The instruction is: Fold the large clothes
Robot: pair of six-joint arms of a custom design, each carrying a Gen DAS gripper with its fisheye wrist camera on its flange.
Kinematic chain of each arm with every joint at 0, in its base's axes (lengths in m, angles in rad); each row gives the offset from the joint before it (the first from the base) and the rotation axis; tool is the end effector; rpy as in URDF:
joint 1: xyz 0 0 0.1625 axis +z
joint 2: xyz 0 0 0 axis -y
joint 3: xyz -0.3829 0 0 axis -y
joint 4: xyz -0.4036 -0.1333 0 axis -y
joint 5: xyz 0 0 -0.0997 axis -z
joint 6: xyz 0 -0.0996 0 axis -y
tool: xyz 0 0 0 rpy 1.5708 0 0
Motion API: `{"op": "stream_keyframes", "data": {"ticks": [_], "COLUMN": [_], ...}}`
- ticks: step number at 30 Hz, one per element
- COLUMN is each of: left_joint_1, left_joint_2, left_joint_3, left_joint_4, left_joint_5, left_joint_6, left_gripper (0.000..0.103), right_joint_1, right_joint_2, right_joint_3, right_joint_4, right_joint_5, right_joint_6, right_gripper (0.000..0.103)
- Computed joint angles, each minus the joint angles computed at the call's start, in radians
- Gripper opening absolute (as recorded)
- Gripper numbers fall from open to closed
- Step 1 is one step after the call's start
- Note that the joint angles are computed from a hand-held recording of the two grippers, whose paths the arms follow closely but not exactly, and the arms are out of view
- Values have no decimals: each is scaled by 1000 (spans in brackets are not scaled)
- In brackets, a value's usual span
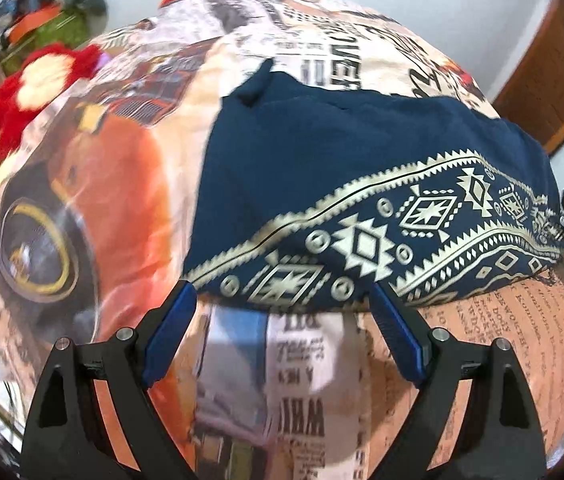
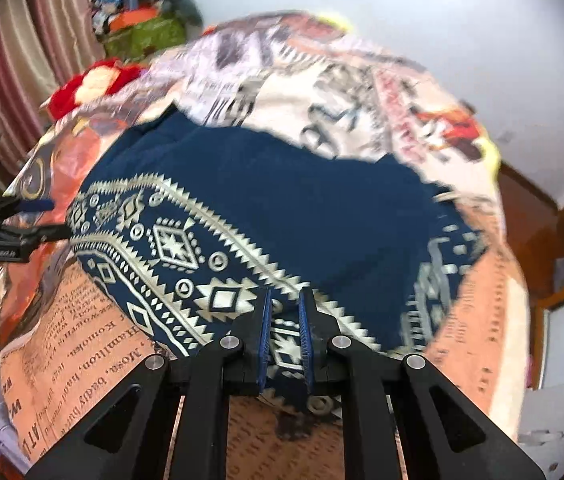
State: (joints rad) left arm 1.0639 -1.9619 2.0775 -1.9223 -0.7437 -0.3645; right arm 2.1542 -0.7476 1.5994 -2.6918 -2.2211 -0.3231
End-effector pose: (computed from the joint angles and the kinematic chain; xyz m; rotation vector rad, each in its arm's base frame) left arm 0.0021 -0.4217 0.4277 0.0461 2.3972 -0.7007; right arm 0.4266 -0.5138 0.0692 0.9905 -2.2938 0.4443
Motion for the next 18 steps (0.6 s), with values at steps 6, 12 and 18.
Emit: {"op": "stream_keyframes", "data": {"ticks": [6,12,18], "left_joint_1": [30,146,259], "left_joint_2": [-78,-63,23], "left_joint_3": [24,37,31], "left_joint_4": [-55,-207,-345], "left_joint_5": [-120,-355,-516], "left_joint_6": [-103,-186,-238], "left_gripper": [89,89,89], "right_joint_1": [30,60,83], "right_joint_2": [-40,-42,10], "right_joint_3": [60,110,70], "right_joint_4": [-243,-480,-471], "right_joint_5": [59,153,66], "right_joint_6": [6,-30,-84], "right_gripper": [22,98,98]}}
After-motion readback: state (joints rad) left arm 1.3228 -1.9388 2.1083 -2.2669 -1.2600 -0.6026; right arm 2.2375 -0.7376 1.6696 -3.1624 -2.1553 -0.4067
